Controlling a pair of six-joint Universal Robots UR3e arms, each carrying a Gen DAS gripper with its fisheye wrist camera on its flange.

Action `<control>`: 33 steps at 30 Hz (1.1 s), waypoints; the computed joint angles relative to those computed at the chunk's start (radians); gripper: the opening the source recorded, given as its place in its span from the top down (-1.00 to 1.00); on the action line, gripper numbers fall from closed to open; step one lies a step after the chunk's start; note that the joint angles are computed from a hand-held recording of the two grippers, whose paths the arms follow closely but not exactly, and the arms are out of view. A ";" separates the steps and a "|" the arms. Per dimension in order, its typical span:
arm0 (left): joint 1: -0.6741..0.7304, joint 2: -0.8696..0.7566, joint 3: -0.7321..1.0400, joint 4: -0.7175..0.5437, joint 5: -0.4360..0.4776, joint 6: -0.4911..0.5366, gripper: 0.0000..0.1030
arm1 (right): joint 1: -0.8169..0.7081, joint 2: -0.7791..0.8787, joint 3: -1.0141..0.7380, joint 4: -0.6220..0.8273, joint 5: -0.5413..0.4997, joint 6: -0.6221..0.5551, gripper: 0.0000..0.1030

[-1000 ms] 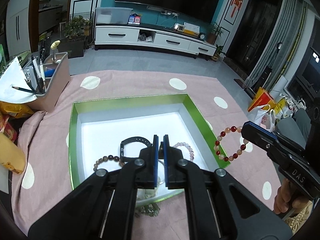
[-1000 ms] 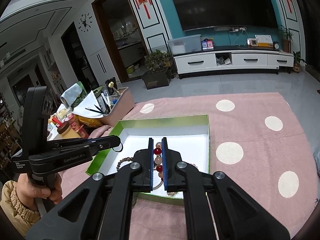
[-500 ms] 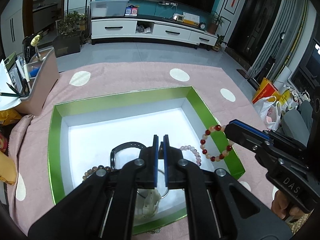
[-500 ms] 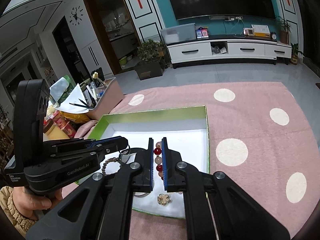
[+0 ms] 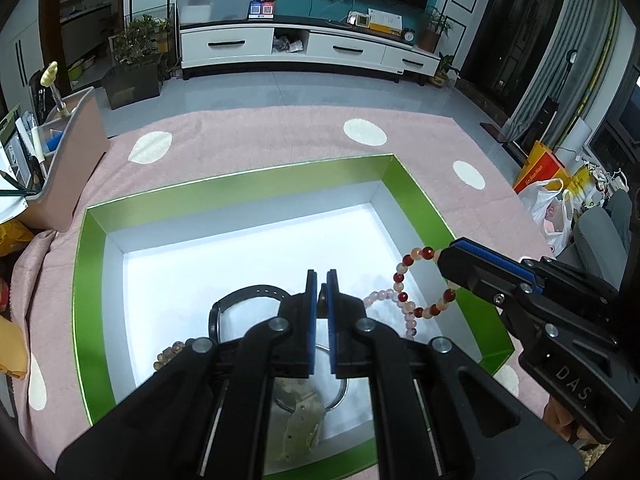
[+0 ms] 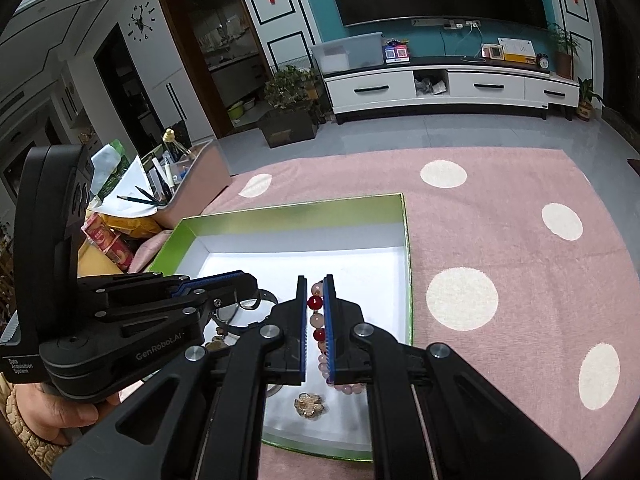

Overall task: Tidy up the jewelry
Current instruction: 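Lower into the green box and open the left tool while the right tool opens too, then withdraw both open tools from the green box back over the remaining jewelry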

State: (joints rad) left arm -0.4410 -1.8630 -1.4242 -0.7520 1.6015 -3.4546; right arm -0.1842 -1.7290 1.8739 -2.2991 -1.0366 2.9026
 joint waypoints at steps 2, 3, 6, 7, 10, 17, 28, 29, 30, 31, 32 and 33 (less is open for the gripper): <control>-0.002 -0.011 0.012 -0.008 0.002 -0.001 0.92 | 0.005 0.008 -0.001 -0.004 -0.008 0.004 0.86; -0.004 -0.017 0.019 -0.013 0.007 -0.002 0.92 | 0.006 0.013 -0.001 -0.006 -0.011 0.005 0.86; -0.009 -0.034 0.038 -0.026 0.017 0.001 0.92 | 0.015 0.027 -0.008 -0.007 -0.024 0.005 0.86; -0.012 -0.042 0.047 -0.034 0.026 0.000 0.92 | 0.021 0.029 -0.010 -0.007 -0.032 0.008 0.86; -0.013 -0.053 0.057 -0.041 0.035 0.000 0.92 | 0.028 0.040 -0.013 -0.012 -0.046 0.009 0.86; -0.020 -0.057 0.057 -0.042 0.062 -0.004 0.88 | 0.024 0.049 -0.012 -0.012 -0.062 0.005 0.85; -0.035 -0.013 0.024 -0.021 0.107 -0.023 0.03 | -0.011 -0.019 0.017 0.016 -0.040 0.010 0.31; -0.040 -0.007 0.019 -0.016 0.116 -0.025 -0.06 | -0.021 -0.037 0.024 0.022 -0.030 0.008 0.26; -0.046 -0.001 0.019 -0.016 0.126 -0.025 -0.08 | -0.028 -0.052 0.032 0.026 -0.022 0.005 0.20; -0.050 0.004 0.019 -0.019 0.134 -0.028 -0.18 | -0.039 -0.074 0.039 0.036 -0.013 0.000 0.16; -0.055 0.014 0.014 -0.019 0.143 -0.033 -0.28 | -0.045 -0.088 0.041 0.046 -0.008 -0.003 0.13; -0.056 0.021 0.008 -0.015 0.146 -0.033 -0.32 | -0.058 -0.113 0.047 0.062 0.004 -0.010 0.03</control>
State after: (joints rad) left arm -0.4967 -1.8416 -1.4159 -0.7674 1.7471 -3.4871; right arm -0.2427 -1.8423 1.9205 -2.2369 -1.0325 2.8925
